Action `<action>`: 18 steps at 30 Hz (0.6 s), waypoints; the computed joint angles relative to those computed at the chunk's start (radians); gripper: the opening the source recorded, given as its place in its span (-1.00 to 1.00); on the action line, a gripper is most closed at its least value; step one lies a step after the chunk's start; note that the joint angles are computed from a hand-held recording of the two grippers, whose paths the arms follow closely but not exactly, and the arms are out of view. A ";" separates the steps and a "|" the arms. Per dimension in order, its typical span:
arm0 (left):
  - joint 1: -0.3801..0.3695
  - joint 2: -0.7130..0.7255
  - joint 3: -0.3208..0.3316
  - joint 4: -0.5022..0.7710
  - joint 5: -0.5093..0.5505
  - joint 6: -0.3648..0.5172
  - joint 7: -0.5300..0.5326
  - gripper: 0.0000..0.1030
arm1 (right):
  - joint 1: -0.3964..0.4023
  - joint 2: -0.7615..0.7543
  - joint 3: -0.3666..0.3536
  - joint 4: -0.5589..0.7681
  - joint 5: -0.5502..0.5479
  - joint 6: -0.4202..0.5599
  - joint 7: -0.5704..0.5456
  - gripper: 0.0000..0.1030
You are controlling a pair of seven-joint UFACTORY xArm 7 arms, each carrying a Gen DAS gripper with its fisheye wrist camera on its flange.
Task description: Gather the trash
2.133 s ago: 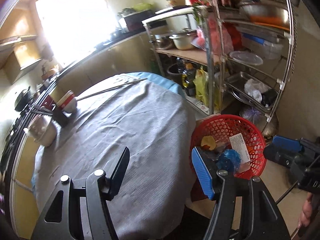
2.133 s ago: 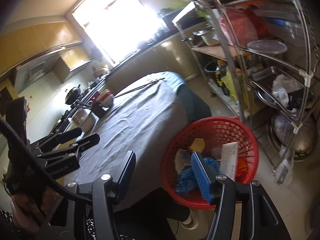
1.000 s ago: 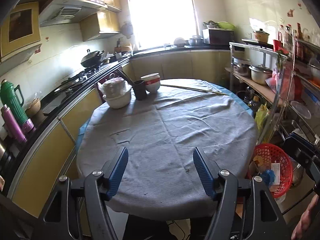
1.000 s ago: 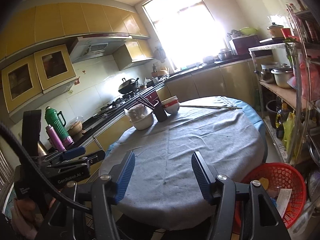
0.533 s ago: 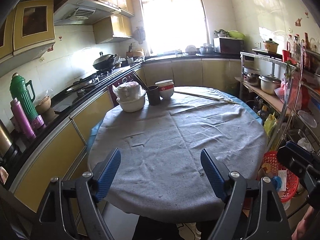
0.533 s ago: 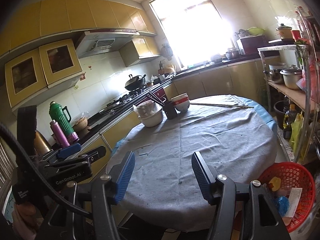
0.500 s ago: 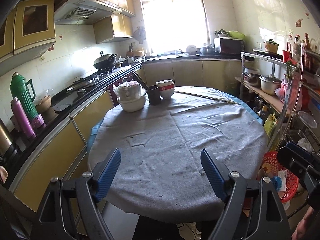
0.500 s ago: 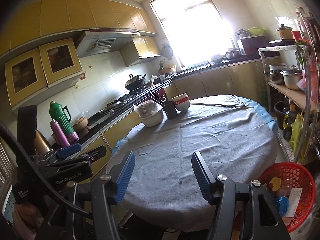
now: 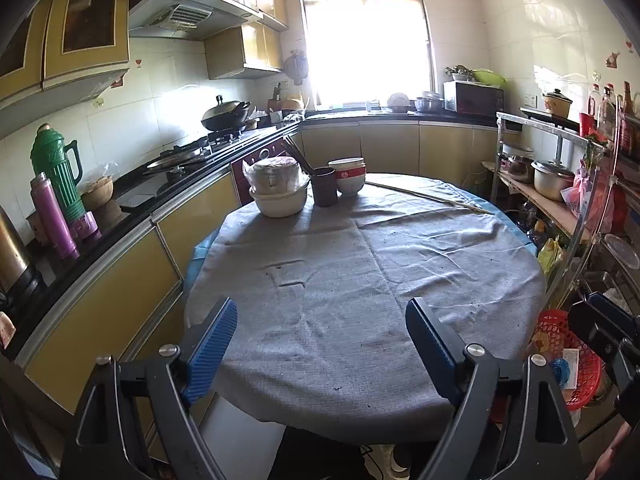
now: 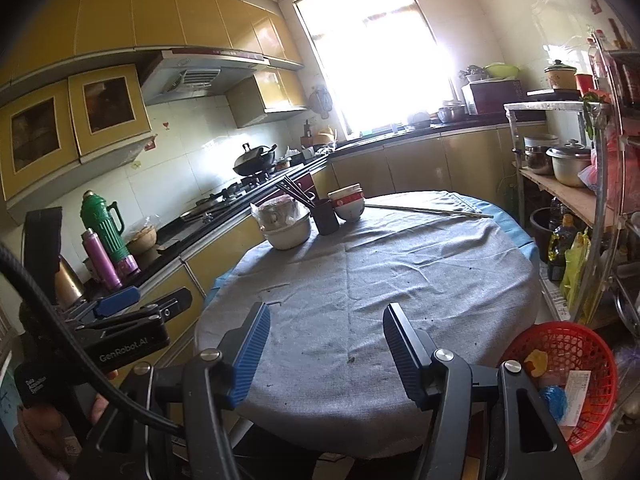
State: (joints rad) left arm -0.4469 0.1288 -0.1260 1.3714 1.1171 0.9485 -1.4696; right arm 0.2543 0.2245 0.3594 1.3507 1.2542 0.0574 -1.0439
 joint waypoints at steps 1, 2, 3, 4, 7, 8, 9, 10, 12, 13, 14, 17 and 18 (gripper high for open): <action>0.001 -0.003 0.001 -0.005 -0.001 -0.004 -0.005 0.68 | 0.010 0.000 -0.007 -0.004 -0.023 -0.008 0.020 0.22; 0.004 -0.007 0.002 -0.011 -0.004 -0.008 -0.011 0.68 | 0.018 0.000 -0.009 -0.008 -0.047 -0.017 0.036 0.22; 0.007 -0.011 0.003 -0.018 -0.006 -0.013 -0.016 0.68 | 0.024 0.000 -0.009 -0.012 -0.073 -0.025 0.055 0.22; 0.010 -0.014 0.003 -0.023 -0.006 -0.016 -0.023 0.68 | 0.026 0.001 -0.008 -0.015 -0.099 -0.030 0.075 0.22; 0.015 -0.023 0.001 -0.037 -0.004 -0.017 -0.043 0.68 | 0.026 0.002 0.006 -0.029 -0.168 -0.056 0.123 0.22; 0.019 -0.024 0.000 -0.038 -0.004 -0.019 -0.045 0.68 | 0.026 0.002 0.011 -0.034 -0.192 -0.066 0.139 0.22; 0.021 -0.026 -0.001 -0.041 -0.005 -0.022 -0.045 0.68 | 0.028 0.002 0.013 -0.039 -0.220 -0.074 0.159 0.22; 0.025 -0.027 -0.001 -0.043 -0.008 -0.027 -0.043 0.68 | 0.028 0.002 0.016 -0.044 -0.243 -0.081 0.177 0.22; 0.028 -0.030 -0.002 -0.047 -0.007 -0.029 -0.048 0.68 | 0.020 0.000 0.031 -0.052 -0.276 -0.091 0.207 0.22; 0.029 -0.032 -0.003 -0.049 -0.005 -0.028 -0.053 0.68 | 0.021 -0.001 0.031 -0.057 -0.299 -0.096 0.231 0.22; 0.030 -0.034 -0.004 -0.051 -0.004 -0.027 -0.056 0.68 | 0.015 -0.002 0.037 -0.061 -0.315 -0.101 0.248 0.22; 0.033 -0.042 -0.007 -0.060 0.003 -0.028 -0.072 0.68 | -0.003 -0.004 0.054 -0.072 -0.365 -0.109 0.300 0.22; 0.035 -0.047 -0.008 -0.066 0.006 -0.031 -0.082 0.68 | -0.014 -0.005 0.066 -0.075 -0.376 -0.114 0.309 0.22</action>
